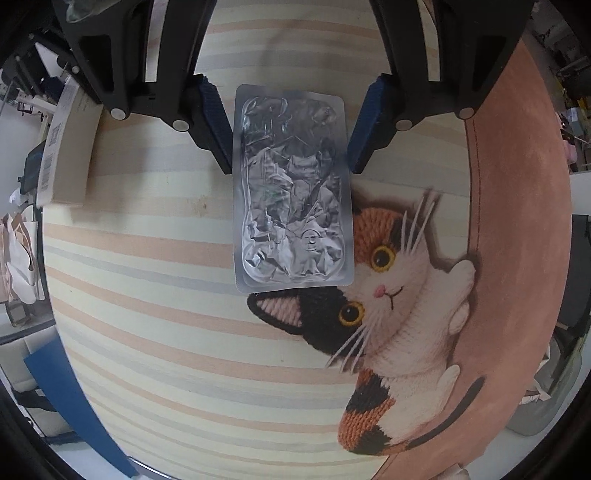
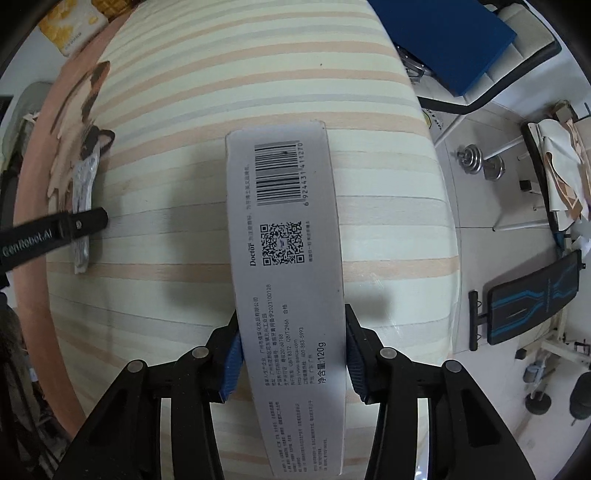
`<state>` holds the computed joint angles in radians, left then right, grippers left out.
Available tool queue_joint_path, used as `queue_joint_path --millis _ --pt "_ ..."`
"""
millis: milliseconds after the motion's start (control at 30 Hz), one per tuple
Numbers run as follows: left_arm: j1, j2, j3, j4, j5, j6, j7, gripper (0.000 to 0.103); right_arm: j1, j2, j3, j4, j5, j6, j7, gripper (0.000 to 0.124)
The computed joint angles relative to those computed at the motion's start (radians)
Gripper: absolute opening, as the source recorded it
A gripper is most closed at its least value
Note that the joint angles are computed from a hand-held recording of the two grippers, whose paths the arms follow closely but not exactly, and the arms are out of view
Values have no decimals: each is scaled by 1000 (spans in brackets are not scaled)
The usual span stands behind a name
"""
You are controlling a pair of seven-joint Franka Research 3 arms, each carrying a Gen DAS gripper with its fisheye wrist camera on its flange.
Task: Collect trash
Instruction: 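Carry blister pack and toothpaste box to the bin and release them inside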
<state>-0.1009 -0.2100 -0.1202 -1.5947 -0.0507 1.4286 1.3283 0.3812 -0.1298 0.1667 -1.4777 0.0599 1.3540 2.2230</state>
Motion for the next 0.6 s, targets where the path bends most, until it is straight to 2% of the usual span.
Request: queue_joint_path --millis 167,333,433,600 --pt "-5 -92 9 -53 -9 25 12 58 -9 -64 1 -50 13 39 17 49" --pt "-15 -210 26 -105 -3 23 35 58 -10 -97 25 -37 19 49 67 49" --pt "-24 -241 34 -70 -14 -9 26 58 -6 -121 39 -30 20 57 94 49" --pt "-34 -314 62 -53 -44 -45 23 58 21 -119 95 68 -2 18 182 49"
